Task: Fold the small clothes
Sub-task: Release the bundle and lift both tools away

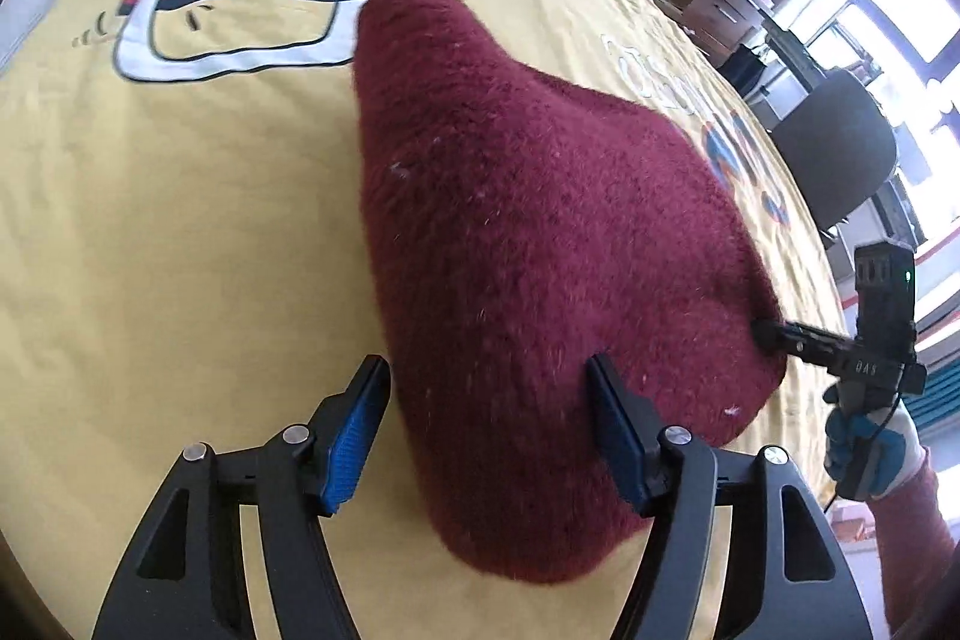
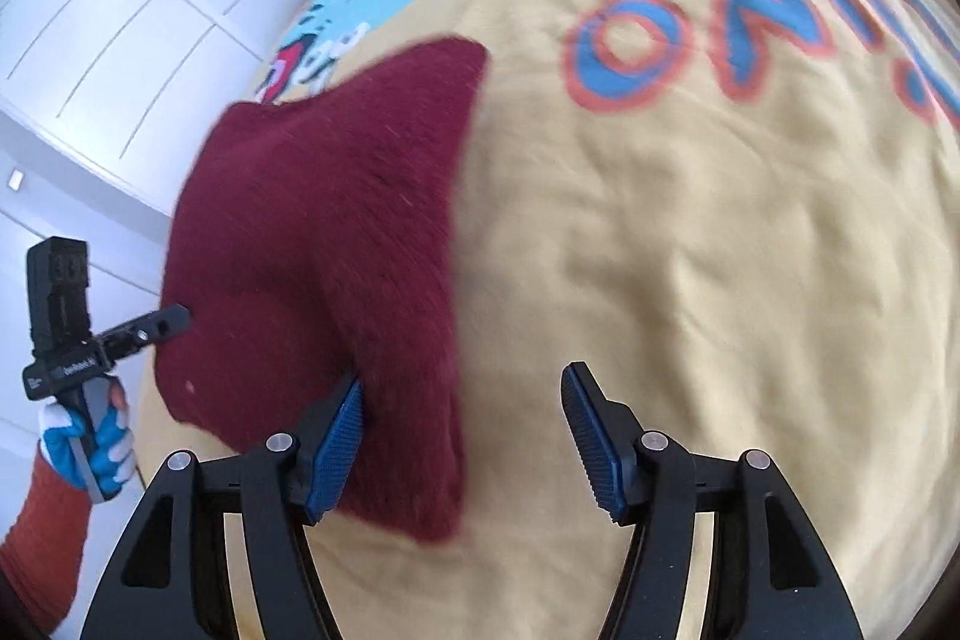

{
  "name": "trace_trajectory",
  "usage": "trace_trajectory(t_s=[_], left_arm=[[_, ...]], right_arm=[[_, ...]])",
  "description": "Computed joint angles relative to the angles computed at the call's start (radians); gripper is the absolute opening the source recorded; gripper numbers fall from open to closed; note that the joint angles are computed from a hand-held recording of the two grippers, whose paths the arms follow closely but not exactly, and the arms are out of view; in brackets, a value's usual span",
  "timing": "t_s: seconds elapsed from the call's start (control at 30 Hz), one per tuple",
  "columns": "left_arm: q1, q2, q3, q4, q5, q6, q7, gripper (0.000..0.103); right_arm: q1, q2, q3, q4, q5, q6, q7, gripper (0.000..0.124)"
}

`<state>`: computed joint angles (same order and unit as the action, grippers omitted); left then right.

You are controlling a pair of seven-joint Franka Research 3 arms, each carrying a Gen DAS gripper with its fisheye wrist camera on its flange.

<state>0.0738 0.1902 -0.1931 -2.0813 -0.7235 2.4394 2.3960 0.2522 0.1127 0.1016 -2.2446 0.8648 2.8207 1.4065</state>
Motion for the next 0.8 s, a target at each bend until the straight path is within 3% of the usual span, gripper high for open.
trace_trajectory(t_s=[0.2, 0.5, 0.8], left_arm=[[-0.028, -0.032, -0.004, -0.051, 0.004, 0.083, -0.066, 0.066], [-0.082, -0.161, 0.013, -0.165, 0.083, 0.212, -0.178, 0.066], [-0.183, -0.385, 0.102, -0.399, 0.01, 0.325, -0.165, 0.067]], right_arm=[[0.036, -0.047, -0.012, -0.09, -0.139, 0.075, 0.193, 0.065], [0.081, -0.094, -0.058, -0.081, -0.769, 0.054, 0.774, 0.067], [0.016, -0.263, 0.079, -0.158, -1.217, -0.028, 1.209, 0.067]])
